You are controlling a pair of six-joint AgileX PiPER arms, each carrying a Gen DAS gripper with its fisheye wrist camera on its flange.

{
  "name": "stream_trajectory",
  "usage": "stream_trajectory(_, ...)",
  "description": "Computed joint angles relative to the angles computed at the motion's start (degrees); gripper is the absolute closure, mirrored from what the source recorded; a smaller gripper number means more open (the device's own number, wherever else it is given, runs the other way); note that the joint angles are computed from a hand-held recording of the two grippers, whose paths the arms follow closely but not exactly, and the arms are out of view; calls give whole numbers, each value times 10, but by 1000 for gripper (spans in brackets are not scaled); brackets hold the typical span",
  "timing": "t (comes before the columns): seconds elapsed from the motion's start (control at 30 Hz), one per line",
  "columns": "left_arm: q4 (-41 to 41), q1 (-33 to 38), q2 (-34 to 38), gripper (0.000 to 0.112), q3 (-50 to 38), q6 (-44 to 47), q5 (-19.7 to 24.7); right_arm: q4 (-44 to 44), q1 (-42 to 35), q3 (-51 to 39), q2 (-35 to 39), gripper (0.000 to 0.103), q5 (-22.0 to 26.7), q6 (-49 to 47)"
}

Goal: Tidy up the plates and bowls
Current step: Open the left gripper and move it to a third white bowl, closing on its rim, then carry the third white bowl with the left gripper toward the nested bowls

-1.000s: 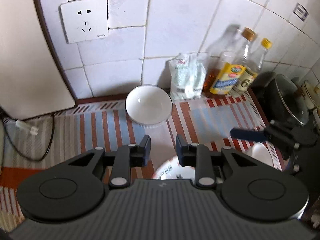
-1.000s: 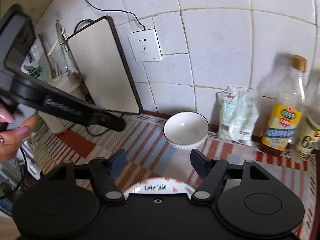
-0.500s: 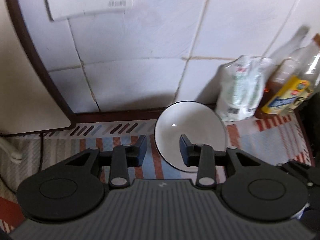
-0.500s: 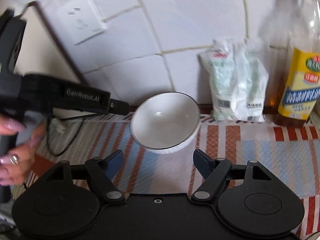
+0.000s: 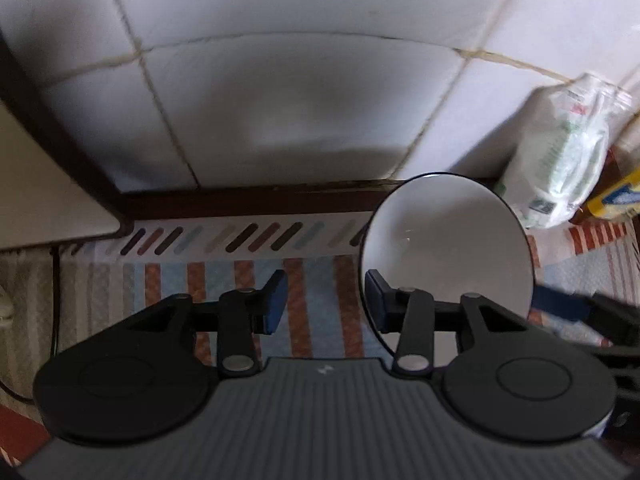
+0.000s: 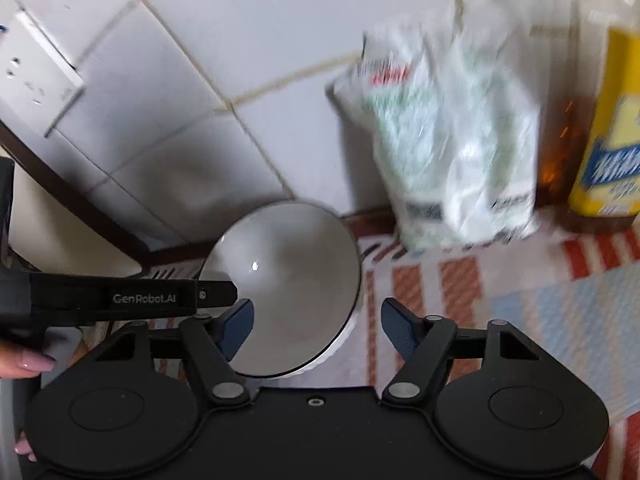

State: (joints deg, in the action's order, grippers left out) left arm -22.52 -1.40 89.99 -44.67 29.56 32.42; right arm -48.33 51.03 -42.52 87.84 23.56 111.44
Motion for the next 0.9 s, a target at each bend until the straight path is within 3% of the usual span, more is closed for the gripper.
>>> stream_trajectory(0.07, -20, 10, 2, 73, 1, 20, 6, 65, -8, -19, 20, 31, 2, -64)
stream_trajectory(0.13, -43, 16, 1, 98, 3, 48, 16, 63, -11, -20, 29, 39, -6, -54)
stream_trajectory(0.17, -52, 15, 4, 105, 0, 53, 26, 71, -16, -18, 32, 52, -14, -55)
stream_trajectory(0.2, -49, 12, 7, 107, -3, 48, 30, 102, -23, -23, 39, 66, -13, -76)
stream_trajectory(0.27, -56, 3, -6, 106, 4, 43, 28, 168, -31, -43, 59, 70, 7, -109)
stream_trajectory(0.33, -28, -14, -17, 107, 4, 7, 27, 185, -35, -41, 58, 82, 3, -92)
stream_trajectory(0.37, -21, -21, -20, 107, 5, -4, 25, 192, -32, -44, 56, 82, 5, -90)
stream_trajectory(0.43, -14, -27, -20, 107, 7, -18, 27, 203, -12, -70, 63, 82, 55, -106)
stream_trajectory(0.57, -35, -10, -43, 107, 24, 8, 41, 191, 14, -64, 52, 82, 68, -79)
stream_trajectory(0.73, -15, -11, -117, 107, 44, -17, 90, 176, 39, -50, 6, 82, 99, -61)
stream_trajectory(0.9, 15, -20, -218, 106, 48, -46, 169, 172, 97, -52, -61, 82, 181, -43)
